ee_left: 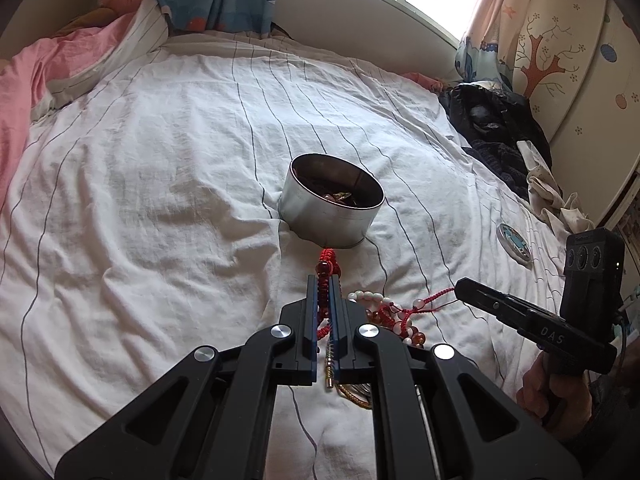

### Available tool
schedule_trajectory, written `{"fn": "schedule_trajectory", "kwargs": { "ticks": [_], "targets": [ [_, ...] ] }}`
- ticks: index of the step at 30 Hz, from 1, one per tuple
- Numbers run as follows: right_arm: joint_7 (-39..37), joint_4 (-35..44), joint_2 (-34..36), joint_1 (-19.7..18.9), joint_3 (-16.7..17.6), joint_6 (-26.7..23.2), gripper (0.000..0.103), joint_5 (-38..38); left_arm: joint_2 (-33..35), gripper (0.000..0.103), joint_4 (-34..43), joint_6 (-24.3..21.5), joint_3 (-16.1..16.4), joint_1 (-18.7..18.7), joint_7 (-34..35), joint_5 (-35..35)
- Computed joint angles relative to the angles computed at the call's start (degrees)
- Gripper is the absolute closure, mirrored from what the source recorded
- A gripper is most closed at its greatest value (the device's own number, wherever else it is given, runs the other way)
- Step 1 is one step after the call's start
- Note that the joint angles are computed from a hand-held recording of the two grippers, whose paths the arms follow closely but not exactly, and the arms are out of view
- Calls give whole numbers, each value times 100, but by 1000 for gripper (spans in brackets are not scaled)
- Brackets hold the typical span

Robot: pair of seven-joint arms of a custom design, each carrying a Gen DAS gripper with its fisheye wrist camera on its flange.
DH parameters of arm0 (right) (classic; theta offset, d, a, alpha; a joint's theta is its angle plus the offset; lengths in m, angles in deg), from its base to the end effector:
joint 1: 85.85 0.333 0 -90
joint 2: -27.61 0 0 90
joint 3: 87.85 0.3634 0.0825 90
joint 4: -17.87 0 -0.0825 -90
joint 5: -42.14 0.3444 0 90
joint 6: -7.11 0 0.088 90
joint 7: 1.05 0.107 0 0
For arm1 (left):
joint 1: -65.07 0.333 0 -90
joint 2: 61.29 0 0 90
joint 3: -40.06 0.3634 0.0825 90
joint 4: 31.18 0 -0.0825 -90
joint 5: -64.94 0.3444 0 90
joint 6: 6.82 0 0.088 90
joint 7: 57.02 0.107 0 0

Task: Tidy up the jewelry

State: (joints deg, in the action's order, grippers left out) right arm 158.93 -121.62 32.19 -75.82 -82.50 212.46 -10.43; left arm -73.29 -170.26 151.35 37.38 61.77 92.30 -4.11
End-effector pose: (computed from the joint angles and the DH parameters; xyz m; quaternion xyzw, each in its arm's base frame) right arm 0.4333 0.2213 0.4560 -0.6529 0.6015 -0.0566 0.4568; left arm 0.4456 -0.0085 0.4964 -0.6094 0.6806 -0.3929 0.1048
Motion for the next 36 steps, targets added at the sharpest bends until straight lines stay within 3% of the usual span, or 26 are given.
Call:
{"fn": "schedule_trajectory", "kwargs": {
  "ticks": [7,36],
  "targets": [
    [-295,-336,-227,69,-122,45,98,376,-3,98,-11,-7,-8,-13,41,-56],
    [-294,-447,-127,40,-177,434,98,338,61,98,-16,86,-57,-88,-38,111]
  ]
}}
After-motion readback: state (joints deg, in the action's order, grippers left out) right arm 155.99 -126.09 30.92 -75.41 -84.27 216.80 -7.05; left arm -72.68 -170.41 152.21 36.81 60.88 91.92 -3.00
